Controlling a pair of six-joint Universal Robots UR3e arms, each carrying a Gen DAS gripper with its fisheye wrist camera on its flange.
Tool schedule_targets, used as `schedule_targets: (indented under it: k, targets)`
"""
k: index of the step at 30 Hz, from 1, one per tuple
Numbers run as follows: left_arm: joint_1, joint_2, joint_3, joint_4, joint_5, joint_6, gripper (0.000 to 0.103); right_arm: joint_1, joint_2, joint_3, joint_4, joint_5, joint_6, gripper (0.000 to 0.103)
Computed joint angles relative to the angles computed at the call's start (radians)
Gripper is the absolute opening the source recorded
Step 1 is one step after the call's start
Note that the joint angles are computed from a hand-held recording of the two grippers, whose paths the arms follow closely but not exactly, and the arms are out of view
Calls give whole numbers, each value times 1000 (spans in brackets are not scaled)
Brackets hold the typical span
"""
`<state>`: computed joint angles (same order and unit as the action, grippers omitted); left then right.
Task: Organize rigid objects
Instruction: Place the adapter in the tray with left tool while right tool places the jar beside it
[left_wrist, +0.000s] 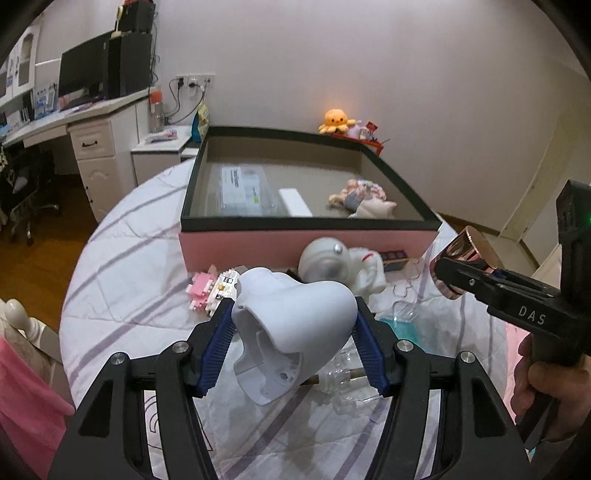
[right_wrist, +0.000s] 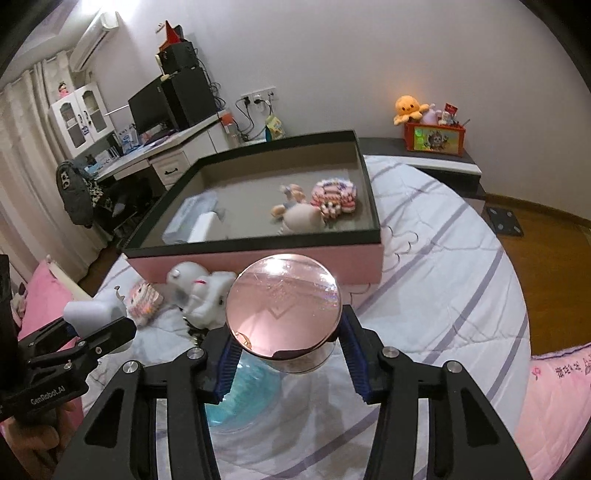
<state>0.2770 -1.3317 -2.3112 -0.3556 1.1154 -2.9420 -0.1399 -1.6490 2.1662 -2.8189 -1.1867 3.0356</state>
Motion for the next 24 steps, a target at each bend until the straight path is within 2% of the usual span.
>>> schedule_targets:
  k: [7, 13, 17, 24]
  targets:
    - [25, 25, 39, -20, -31, 15, 63, 16, -12, -36, 17, 4, -6, 51]
    - [5, -73, 168, 31, -15, -11, 63, 43, 44, -142, 19, 1, -9, 51]
    - [-32, -206, 313, 71, 10, -46, 63, 59, 139, -278, 29, -8, -14, 51]
    - [-110, -499, 670, 38, 62, -109, 63, 78, 387, -602, 89, -26, 0, 51]
